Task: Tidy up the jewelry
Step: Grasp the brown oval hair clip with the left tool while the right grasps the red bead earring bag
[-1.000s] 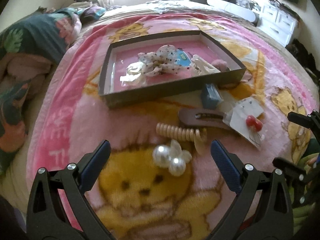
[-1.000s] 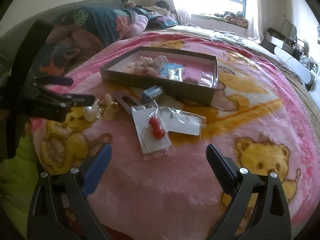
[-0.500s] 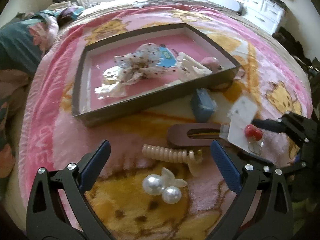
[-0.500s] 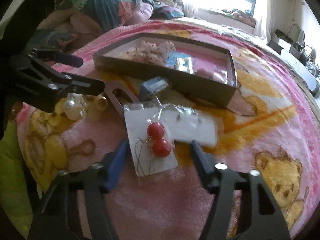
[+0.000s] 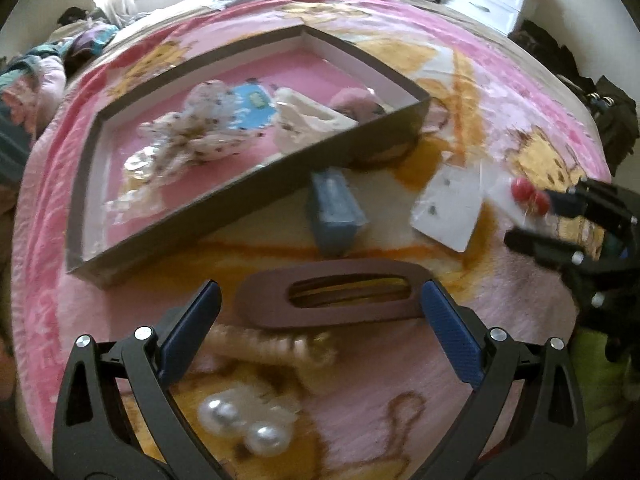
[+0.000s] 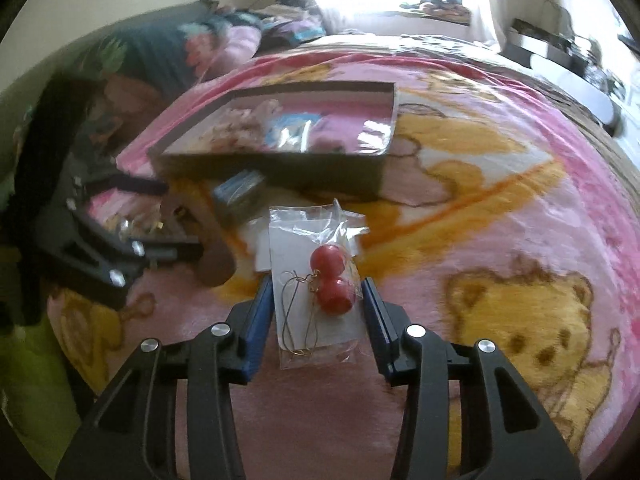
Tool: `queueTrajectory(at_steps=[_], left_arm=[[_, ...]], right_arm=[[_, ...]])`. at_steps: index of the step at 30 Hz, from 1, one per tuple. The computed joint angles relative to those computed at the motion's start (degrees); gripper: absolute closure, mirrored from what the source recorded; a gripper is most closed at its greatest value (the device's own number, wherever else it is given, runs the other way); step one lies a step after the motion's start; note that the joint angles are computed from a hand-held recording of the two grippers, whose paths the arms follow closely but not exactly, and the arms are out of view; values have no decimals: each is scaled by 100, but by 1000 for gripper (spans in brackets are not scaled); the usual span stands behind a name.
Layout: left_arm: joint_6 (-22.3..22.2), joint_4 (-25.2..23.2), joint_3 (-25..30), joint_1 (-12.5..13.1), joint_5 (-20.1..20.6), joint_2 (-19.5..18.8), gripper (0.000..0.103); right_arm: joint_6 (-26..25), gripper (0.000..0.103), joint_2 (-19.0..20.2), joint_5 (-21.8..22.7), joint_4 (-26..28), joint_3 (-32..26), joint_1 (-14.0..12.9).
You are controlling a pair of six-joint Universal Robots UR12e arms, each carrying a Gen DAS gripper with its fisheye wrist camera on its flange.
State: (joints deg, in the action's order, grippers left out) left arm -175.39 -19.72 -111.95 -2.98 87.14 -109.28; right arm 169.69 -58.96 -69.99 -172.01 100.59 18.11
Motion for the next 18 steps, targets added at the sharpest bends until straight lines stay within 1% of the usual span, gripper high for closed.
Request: queueTrajectory(at_steps=[2,4,8,11,13,16,17,18], left_arm=[[17,-28,24,-25,-46,-36,9],[25,-3,41,-64,26,-75,9],[-76,21,56,-68,38,-99,9],[48,63,62,-108,154,-131,9],[8,-10,61,-47,-21,-117,9],[-361,-136,8,167,-549,-68,9],[-497,-106,-34,237,-710,-45,14],[-638,-102,-72,312,-910,-19,21]], right_arm=[[101,61,-22,27,-99,22,-44],[175,61,-32,67,-144,27,-80],[323,61,-18,144,-145,-8,-125],[374,61,-17,178,-143,-17,-138],[387,61,-18,172,-164,-14,-139],[393,61,-19,188,-178,-13,-137],[394,61,-19,194,-182,-14,-138],[395,61,-20,203,-187,-13,-137]])
